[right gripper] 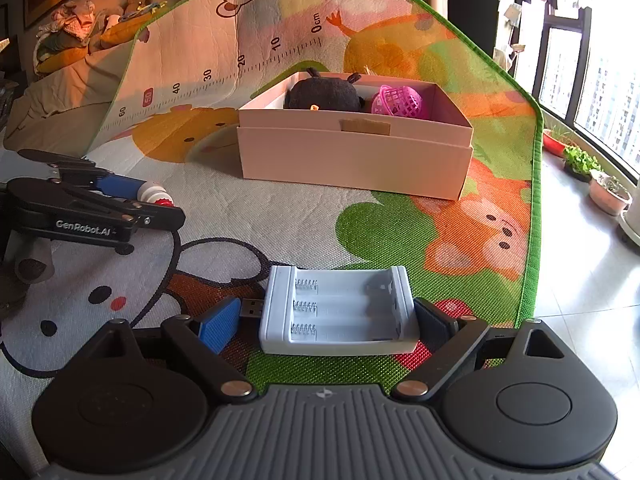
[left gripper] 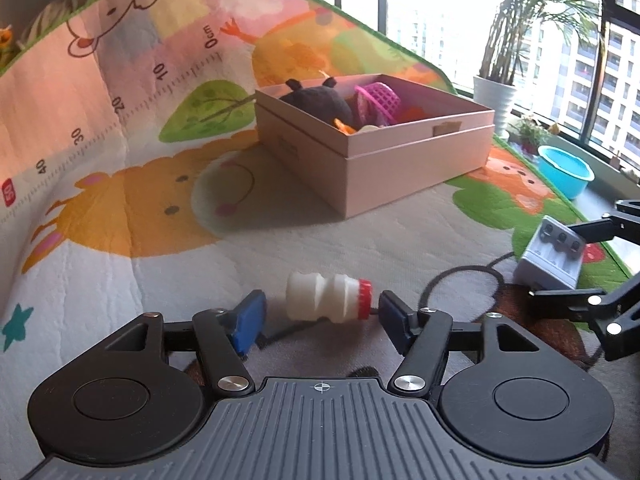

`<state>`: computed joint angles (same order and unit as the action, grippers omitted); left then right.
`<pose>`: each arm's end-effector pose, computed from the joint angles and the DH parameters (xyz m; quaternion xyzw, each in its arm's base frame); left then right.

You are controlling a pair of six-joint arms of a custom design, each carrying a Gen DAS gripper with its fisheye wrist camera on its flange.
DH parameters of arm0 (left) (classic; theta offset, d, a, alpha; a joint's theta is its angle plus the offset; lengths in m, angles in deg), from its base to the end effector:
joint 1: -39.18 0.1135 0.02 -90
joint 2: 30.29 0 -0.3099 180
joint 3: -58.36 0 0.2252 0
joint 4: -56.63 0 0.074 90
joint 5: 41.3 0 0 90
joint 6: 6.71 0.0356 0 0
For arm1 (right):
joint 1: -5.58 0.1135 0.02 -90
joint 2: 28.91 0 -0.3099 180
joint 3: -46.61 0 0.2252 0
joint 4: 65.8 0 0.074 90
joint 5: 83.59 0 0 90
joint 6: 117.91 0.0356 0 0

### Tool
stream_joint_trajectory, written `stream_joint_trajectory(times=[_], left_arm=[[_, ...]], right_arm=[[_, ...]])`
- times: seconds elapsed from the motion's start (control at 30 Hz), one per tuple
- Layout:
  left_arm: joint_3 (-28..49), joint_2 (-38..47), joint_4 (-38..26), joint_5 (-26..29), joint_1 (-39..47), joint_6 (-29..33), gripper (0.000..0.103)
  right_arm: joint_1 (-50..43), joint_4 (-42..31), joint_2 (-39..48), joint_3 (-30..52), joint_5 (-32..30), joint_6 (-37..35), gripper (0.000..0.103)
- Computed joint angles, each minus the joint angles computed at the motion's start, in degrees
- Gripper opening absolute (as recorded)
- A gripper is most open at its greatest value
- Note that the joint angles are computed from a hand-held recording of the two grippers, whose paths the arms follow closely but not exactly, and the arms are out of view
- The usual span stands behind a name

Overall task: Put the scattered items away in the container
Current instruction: 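Grasp the white battery charger with the right gripper while the left grasps the red-capped bottle, then carry the bottle in the left and the charger in the right over the box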

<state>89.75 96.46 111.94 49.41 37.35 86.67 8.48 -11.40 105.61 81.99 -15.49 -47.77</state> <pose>0.2681 -0.0090 0.0671 0.0438 0.9054 0.0001 0.4223 0.2765 0.0273 0.0368 -0.2505 0.8740 0.1177 0.3995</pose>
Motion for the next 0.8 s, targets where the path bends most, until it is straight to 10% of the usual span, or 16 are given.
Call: stream_joint_trajectory(times=[0.23, 0.8], left_arm=[[1.3, -0.8, -2.1, -1.3, -1.5, -0.8, 0.050], [-12.3, -6.4, 8.0, -7.5, -13.0, -6.7, 0.048]], right_arm=[[0.6, 1.9, 0.0, -1.0, 1.3, -0.6, 0.091], [-3.5, 16.4, -2.2, -14.2, -0.2, -4.6, 0.091]])
